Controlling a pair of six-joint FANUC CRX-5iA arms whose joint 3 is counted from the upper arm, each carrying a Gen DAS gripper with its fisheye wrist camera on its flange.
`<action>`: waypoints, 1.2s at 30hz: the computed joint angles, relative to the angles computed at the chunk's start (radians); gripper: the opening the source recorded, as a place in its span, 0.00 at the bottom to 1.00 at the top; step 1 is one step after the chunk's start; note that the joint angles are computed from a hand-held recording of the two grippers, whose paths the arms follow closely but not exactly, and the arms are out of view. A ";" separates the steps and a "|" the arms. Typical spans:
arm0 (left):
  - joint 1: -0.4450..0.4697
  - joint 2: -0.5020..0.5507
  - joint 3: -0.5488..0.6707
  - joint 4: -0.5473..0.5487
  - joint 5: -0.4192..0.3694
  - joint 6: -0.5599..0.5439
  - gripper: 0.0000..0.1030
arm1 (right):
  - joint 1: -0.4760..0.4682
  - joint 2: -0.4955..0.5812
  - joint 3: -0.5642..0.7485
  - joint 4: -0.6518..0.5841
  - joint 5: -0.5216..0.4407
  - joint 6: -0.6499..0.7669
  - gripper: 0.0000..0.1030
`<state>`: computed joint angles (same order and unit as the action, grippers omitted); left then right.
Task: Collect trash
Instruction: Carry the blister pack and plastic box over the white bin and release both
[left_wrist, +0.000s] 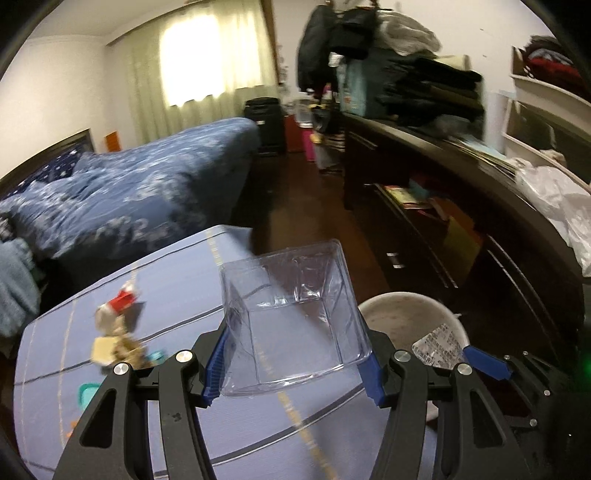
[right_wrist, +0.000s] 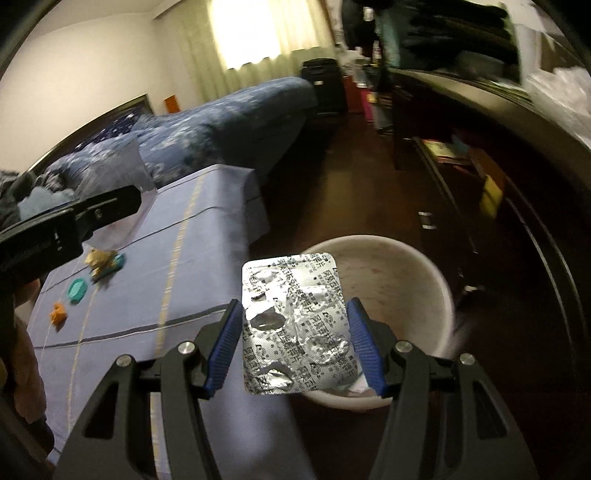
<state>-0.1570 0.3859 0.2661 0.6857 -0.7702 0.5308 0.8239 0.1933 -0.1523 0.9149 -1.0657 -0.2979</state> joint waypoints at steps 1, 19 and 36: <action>-0.009 0.012 0.021 -0.013 -0.020 0.013 0.57 | -0.002 -0.011 -0.015 0.001 -0.009 -0.015 0.57; -0.135 0.133 0.191 -0.171 -0.072 0.139 0.57 | -0.069 -0.032 -0.093 -0.056 -0.037 -0.054 0.57; -0.146 0.216 0.302 -0.230 -0.146 0.225 0.79 | -0.110 0.047 -0.026 -0.093 -0.042 0.017 0.79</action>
